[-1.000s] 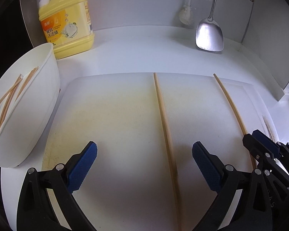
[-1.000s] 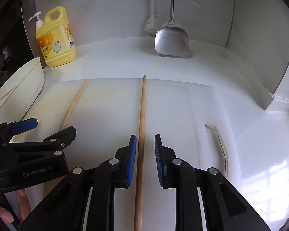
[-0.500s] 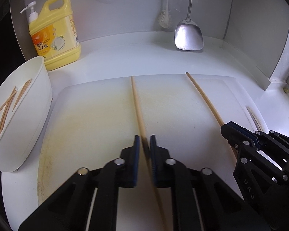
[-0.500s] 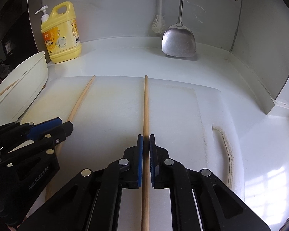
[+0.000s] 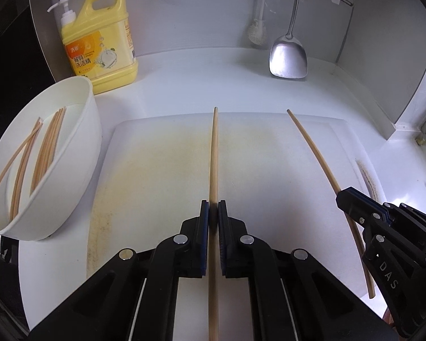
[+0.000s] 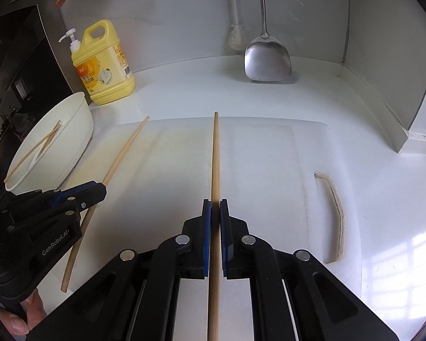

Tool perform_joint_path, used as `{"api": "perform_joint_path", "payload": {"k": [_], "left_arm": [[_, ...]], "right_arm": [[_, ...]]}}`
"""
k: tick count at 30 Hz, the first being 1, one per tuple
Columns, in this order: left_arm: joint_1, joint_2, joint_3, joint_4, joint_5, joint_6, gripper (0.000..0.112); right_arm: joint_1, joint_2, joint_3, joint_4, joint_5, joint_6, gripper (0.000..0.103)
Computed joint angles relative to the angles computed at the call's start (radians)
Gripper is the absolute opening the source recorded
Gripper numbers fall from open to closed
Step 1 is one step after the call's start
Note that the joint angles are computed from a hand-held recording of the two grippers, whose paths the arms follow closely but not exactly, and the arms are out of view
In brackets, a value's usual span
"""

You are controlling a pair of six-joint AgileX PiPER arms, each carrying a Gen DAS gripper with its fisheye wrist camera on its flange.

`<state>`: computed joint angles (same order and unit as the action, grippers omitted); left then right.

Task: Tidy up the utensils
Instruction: 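Lift and carry the chopstick in the right tool over the basin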

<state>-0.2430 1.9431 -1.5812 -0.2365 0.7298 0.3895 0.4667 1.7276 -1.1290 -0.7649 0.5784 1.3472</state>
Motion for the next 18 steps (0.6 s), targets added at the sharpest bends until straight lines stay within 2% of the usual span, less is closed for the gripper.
{"api": "perform_joint_path", "payload": {"k": [5, 11, 15, 18], "left_arm": [[0.040, -0.075, -0.033, -0.001, 0.094, 0.005, 0.007], [0.156, -0.111, -0.155, -0.024, 0.248, -0.001, 0.007], [0.265, -0.081, -0.272, -0.050, 0.312, 0.021, 0.007], [0.354, 0.003, -0.426, -0.075, 0.378, 0.040, 0.007]], "right_arm": [[0.036, -0.049, -0.061, 0.046, 0.047, -0.085, 0.006], [0.089, -0.023, -0.251, 0.150, 0.111, -0.265, 0.006], [0.130, 0.077, -0.451, 0.218, 0.161, -0.355, 0.006], [0.149, 0.215, -0.684, 0.294, 0.223, -0.448, 0.006]]}}
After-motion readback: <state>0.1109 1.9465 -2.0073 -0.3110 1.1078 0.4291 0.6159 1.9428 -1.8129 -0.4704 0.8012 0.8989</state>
